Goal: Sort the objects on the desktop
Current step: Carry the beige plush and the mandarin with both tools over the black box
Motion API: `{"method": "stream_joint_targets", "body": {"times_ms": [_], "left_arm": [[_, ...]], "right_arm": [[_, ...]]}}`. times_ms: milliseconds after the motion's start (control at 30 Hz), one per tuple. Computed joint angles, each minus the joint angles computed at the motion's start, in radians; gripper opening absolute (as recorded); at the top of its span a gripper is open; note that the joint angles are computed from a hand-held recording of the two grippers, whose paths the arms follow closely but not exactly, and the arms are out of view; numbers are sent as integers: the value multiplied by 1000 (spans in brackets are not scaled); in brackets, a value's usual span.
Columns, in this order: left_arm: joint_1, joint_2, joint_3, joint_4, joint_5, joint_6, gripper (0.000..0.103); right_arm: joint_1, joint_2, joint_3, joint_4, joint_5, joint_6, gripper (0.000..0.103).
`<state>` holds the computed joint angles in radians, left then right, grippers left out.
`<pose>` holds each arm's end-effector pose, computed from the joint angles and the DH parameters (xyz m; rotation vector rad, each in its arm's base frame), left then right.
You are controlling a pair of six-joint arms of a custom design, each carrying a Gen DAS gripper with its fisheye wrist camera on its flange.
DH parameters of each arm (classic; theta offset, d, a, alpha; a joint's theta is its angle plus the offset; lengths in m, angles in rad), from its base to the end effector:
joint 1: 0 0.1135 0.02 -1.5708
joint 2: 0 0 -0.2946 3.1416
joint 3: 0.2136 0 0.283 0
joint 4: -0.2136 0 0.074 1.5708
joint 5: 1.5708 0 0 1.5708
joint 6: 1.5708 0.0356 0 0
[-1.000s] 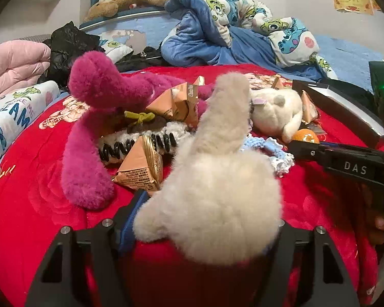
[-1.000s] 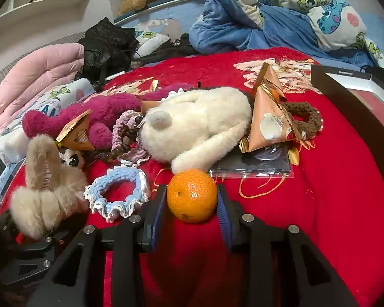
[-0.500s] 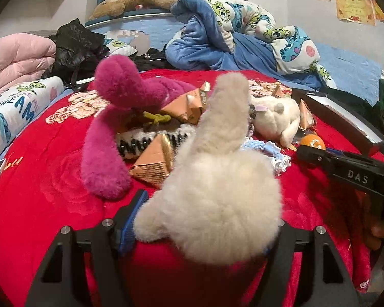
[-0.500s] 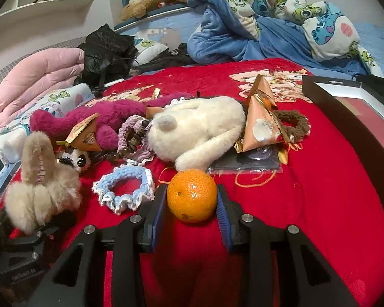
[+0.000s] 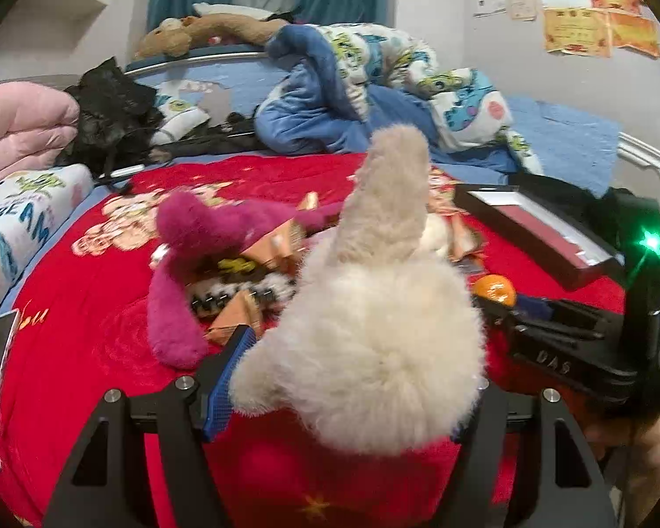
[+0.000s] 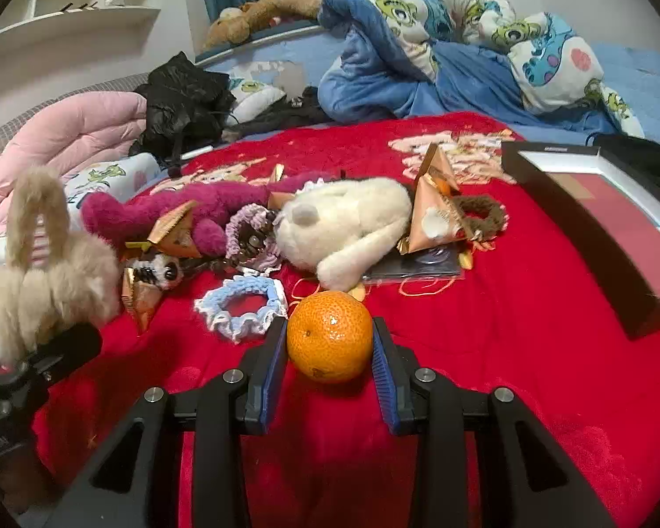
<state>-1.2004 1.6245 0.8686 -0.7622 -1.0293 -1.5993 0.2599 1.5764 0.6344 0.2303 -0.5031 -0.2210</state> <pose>0.1309 -0.2528 0.1694 -0.4499 2.0666 0.1485 0.2976 0.0969 0.1510 -0.7856 2.1021 0.5925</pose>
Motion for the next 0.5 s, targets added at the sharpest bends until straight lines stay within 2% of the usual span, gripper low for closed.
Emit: {"method": "stream_joint_targets", "body": {"times_ms": [167, 267, 367, 500], "left_arm": [[-24, -1, 78, 30, 11, 94, 73], [-37, 56, 178, -57, 19, 90, 73], [-47, 47, 210, 6, 48, 152, 73], [-73, 135, 369, -99, 25, 170, 73]], "right_arm": [[-68, -89, -33, -39, -47, -21, 34], [-124, -148, -48, -74, -73, -48, 34], [-202, -213, -58, -122, -112, -84, 34], [-321, -285, -55, -200, -171, -139, 34]]}}
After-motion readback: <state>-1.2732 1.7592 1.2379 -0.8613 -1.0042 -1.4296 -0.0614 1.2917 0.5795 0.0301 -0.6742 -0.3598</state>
